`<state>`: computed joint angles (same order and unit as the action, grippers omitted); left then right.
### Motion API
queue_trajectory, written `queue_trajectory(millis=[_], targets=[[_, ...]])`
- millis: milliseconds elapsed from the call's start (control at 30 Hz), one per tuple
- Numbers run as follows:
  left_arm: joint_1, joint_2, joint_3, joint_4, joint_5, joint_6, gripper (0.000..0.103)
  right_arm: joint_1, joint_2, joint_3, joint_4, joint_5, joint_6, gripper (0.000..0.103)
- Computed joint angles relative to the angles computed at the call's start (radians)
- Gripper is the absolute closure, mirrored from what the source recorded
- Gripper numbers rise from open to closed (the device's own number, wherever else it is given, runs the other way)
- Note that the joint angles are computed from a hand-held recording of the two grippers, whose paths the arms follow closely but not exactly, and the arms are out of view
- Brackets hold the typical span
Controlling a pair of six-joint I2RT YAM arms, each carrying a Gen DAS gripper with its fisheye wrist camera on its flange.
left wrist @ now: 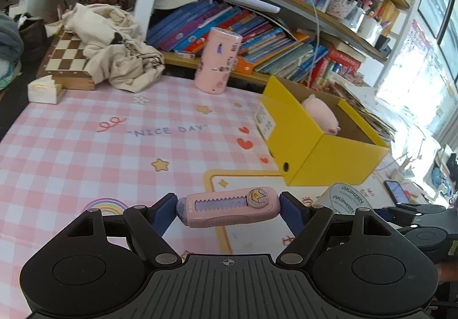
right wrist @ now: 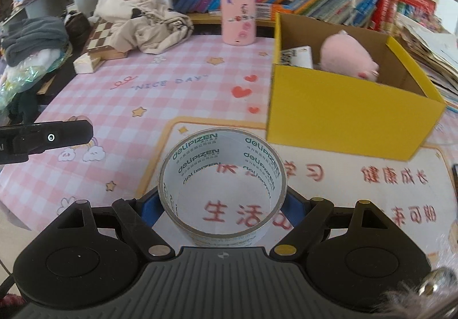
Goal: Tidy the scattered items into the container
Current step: 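Lift and carry the tape roll and pink knife toward the yellow box with both tools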
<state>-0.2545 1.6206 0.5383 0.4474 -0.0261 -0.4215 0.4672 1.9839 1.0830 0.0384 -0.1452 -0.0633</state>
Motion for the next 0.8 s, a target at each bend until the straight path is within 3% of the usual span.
queue_trajectory(millis=[800], targets=[[-0.125, 0.093, 0.149, -0.048, 0.026, 0.020, 0.025, -0.155, -0.112, -0.132, 0.025, -0.002, 0.014, 0.021]])
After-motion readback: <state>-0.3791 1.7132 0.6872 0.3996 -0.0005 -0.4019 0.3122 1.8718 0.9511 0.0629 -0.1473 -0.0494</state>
